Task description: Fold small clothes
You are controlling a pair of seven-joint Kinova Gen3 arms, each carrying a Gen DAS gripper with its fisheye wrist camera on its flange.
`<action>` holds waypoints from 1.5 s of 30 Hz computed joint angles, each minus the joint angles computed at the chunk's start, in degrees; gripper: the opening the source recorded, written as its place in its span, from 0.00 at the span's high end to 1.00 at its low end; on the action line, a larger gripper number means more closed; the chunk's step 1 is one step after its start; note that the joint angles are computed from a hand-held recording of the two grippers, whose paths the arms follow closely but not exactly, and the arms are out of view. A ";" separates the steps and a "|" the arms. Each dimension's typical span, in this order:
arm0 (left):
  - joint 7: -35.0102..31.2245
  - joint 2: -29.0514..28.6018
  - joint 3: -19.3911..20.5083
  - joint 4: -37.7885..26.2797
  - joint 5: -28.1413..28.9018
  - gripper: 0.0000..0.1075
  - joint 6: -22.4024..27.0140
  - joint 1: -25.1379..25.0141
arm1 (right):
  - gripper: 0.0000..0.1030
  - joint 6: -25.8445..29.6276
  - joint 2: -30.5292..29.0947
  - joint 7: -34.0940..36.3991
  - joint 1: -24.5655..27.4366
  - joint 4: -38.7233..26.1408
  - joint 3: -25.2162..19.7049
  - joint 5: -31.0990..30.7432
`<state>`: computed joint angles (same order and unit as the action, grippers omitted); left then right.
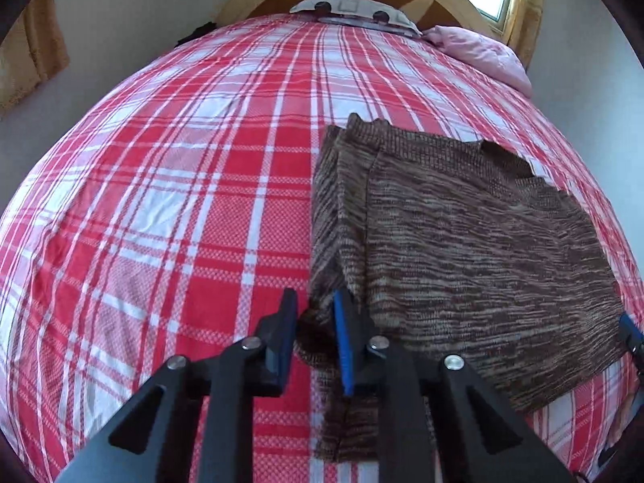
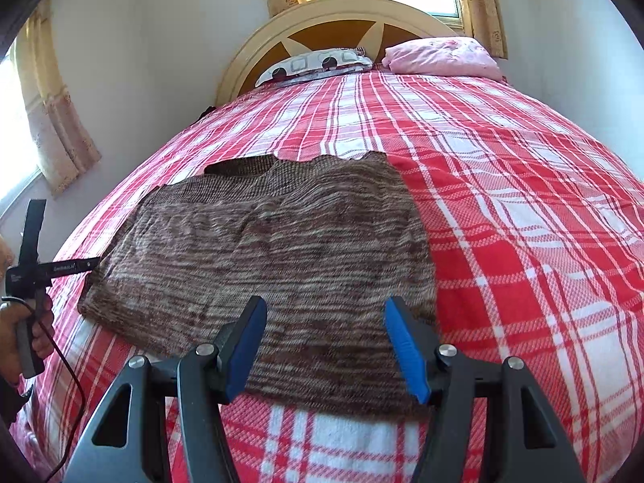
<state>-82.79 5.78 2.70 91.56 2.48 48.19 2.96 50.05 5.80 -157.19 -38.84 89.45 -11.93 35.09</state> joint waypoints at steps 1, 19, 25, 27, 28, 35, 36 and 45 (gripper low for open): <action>-0.27 -1.07 -0.10 0.99 1.23 0.80 -0.39 -0.35 | 0.40 -0.44 -0.36 -0.17 0.09 0.53 -0.36 0.11; -5.20 -6.44 -1.14 8.32 5.81 0.55 -0.34 -1.90 | 0.39 12.66 0.74 -0.14 1.45 -2.21 -2.06 -1.18; -11.56 -7.42 -2.53 9.07 14.47 0.57 1.71 -3.48 | 0.76 3.49 -2.85 4.04 5.49 1.67 -1.76 -8.45; -13.33 -7.41 -2.38 9.28 15.68 0.61 1.80 -3.51 | 0.79 3.29 -2.88 4.82 5.89 1.86 -2.35 -8.38; -13.30 -7.52 -2.25 9.42 15.55 0.61 1.52 -3.46 | 0.79 2.93 -2.96 4.75 5.95 2.01 -2.48 -8.38; -13.52 -6.56 -2.52 9.95 16.70 0.62 -1.43 -3.99 | 0.79 1.60 -3.52 4.76 6.59 3.39 -3.12 -8.69; -14.71 -6.53 -2.67 10.07 17.86 0.69 -1.53 -4.24 | 0.79 1.85 -3.13 4.92 6.76 2.95 -3.21 -8.57; -19.64 -7.65 -3.51 8.69 19.04 0.95 3.70 -5.52 | 0.92 5.62 -4.04 7.75 5.85 1.33 -3.73 -8.42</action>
<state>-102.44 -1.87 -0.81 100.25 21.52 51.89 -2.55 55.67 1.76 -149.44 -32.99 90.78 -15.67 26.67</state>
